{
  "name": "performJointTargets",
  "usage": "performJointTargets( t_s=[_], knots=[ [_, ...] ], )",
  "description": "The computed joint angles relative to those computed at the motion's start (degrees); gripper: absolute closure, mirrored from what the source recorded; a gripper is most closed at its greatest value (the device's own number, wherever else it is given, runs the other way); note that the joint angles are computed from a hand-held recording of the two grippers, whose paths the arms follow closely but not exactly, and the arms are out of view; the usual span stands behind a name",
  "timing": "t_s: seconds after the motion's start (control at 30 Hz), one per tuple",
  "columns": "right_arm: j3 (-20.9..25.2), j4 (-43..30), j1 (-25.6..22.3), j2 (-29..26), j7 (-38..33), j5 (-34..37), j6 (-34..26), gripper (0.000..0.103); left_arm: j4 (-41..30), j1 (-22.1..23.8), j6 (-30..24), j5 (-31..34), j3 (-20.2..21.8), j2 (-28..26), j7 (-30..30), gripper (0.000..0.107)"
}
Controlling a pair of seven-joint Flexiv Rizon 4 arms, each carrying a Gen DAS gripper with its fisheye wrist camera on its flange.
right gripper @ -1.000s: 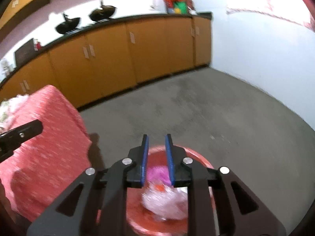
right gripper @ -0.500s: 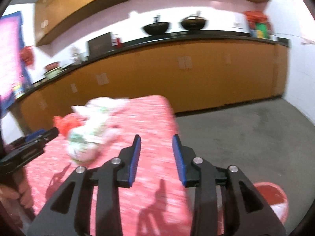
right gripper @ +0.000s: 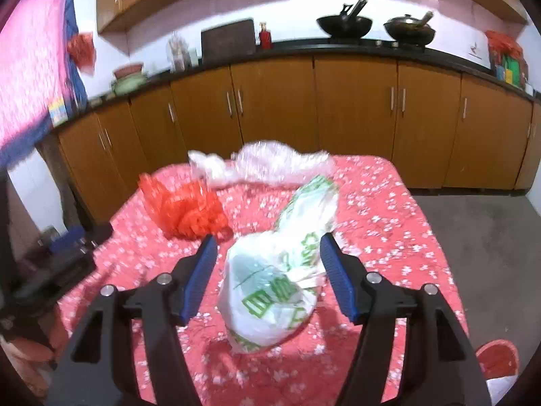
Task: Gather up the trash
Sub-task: 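Grasp the white-green printed bag with the right gripper while the left gripper grasps the orange-red bag, then carry the white-green bag and orange-red bag from the table over the bin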
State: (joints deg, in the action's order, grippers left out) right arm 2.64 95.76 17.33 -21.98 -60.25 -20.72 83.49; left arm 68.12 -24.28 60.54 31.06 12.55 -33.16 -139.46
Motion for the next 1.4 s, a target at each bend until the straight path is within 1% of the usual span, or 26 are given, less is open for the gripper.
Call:
performJointTargets(
  t_s=[0.1, 0.13, 0.17, 0.2, 0.27, 0.33, 0.37, 0.43, 0.57, 0.6, 0.63, 0.67, 0.73, 0.77, 0.83, 0.87, 0.97, 1.03, 1.1, 1.2, 1.33, 1.4],
  knots=[
    [-2.2, -0.4, 1.8, -1.0, 1.4, -2.6, -3.3, 0.042, 0.1, 1.2, 1.8, -1.0, -0.6, -0.6, 0.2, 0.037],
    [-1.5, -0.3, 1.4, -1.3, 0.9, -2.4, -3.5, 0.046, -0.3, 2.0, 2.3, -1.9, -1.0, -1.2, 0.7, 0.036],
    [-0.1, -0.3, 0.4, -1.5, -0.4, -1.5, -3.2, 0.060, -0.7, 2.3, 2.6, -2.6, -1.1, -1.7, 0.9, 0.035],
    [-0.5, 0.1, 0.6, -1.5, -0.3, -1.8, -2.6, 0.064, -1.4, 2.5, 2.6, -3.3, -1.1, -2.3, 1.2, 0.034],
    [-4.0, 2.1, 2.9, -0.9, 1.9, -4.9, 0.3, 0.071, -3.2, 2.8, 2.5, -4.7, -1.1, -3.8, 1.9, 0.033],
    [-6.7, 3.4, 4.5, -0.5, 3.9, -7.5, 2.2, 0.073, -4.9, 3.0, 3.3, -5.5, -0.7, -5.1, 2.0, 0.029],
    [-7.2, 3.9, 4.6, -0.4, 4.4, -8.2, 2.9, 0.073, -5.8, 2.9, 3.6, -5.7, -0.3, -5.7, 1.9, 0.028],
    [-6.6, 3.9, 3.9, -0.6, 4.3, -8.3, 3.3, 0.074, -8.5, 2.4, 3.4, -5.8, 0.5, -7.4, 2.4, 0.024],
    [-6.6, 3.8, 3.7, -0.8, 4.9, -8.2, 3.8, 0.073, -16.2, 2.2, -2.3, -6.3, 0.9, -11.9, 7.0, 0.024],
    [-7.0, 4.0, 3.9, -0.7, 5.2, -8.4, 4.1, 0.073, -17.6, 2.2, -3.7, -6.4, 0.9, -12.7, 8.1, 0.026],
    [-7.4, 4.2, 4.2, -0.7, 5.6, -8.6, 4.5, 0.073, -19.0, 2.7, -5.4, -7.1, 0.0, -13.6, 10.3, 0.034],
    [-7.5, 4.3, 4.1, -0.7, 5.7, -8.7, 4.7, 0.074, -19.9, 3.4, -7.0, -8.4, -1.3, -14.2, 12.8, 0.038],
    [-7.6, 4.4, 4.2, -0.7, 6.1, -8.6, 4.8, 0.073, -20.0, 4.2, -7.0, -10.0, -2.4, -14.5, 14.7, 0.056],
    [-7.6, 4.3, 4.1, -0.8, 6.2, -8.5, 4.8, 0.073, -19.9, 4.4, -7.1, -10.7, -2.8, -14.5, 15.6, 0.062],
    [-7.6, 4.2, 4.1, -0.8, 6.5, -8.4, 4.8, 0.074, -19.7, 4.9, -7.9, -12.2, -3.8, -14.5, 18.5, 0.093],
    [-7.5, 4.2, 4.0, -0.8, 6.5, -8.3, 4.8, 0.074, -19.5, 4.9, -8.3, -12.8, -4.0, -14.5, 19.4, 0.099],
    [-7.6, 4.7, 3.9, -0.4, 7.0, -8.1, 5.1, 0.075, -16.4, 4.3, -6.6, -12.7, -3.2, -12.7, 19.3, 0.103],
    [-9.3, 5.4, 4.8, 0.2, 8.3, -8.9, 5.7, 0.075, -14.8, 3.8, -5.4, -12.3, -2.8, -11.8, 19.4, 0.103],
    [-10.1, 5.8, 5.1, 0.6, 9.2, -9.4, 6.1, 0.076, -13.1, 3.4, -4.0, -11.8, -2.4, -10.7, 19.3, 0.103],
    [-13.2, 7.0, 6.6, 1.6, 11.5, -11.4, 7.4, 0.076, -11.0, 2.7, -2.4, -11.3, -1.9, -9.0, 18.5, 0.103],
    [-17.1, 8.9, 8.8, 3.2, 14.6, -14.7, 9.1, 0.077, -9.9, 1.7, -1.1, -10.3, -1.6, -7.7, 18.4, 0.103],
    [-20.4, 10.5, 10.8, 4.4, 16.9, -17.2, 10.4, 0.077, -9.4, 1.2, -0.5, -9.9, -1.7, -7.0, 18.4, 0.103]
  ],
)
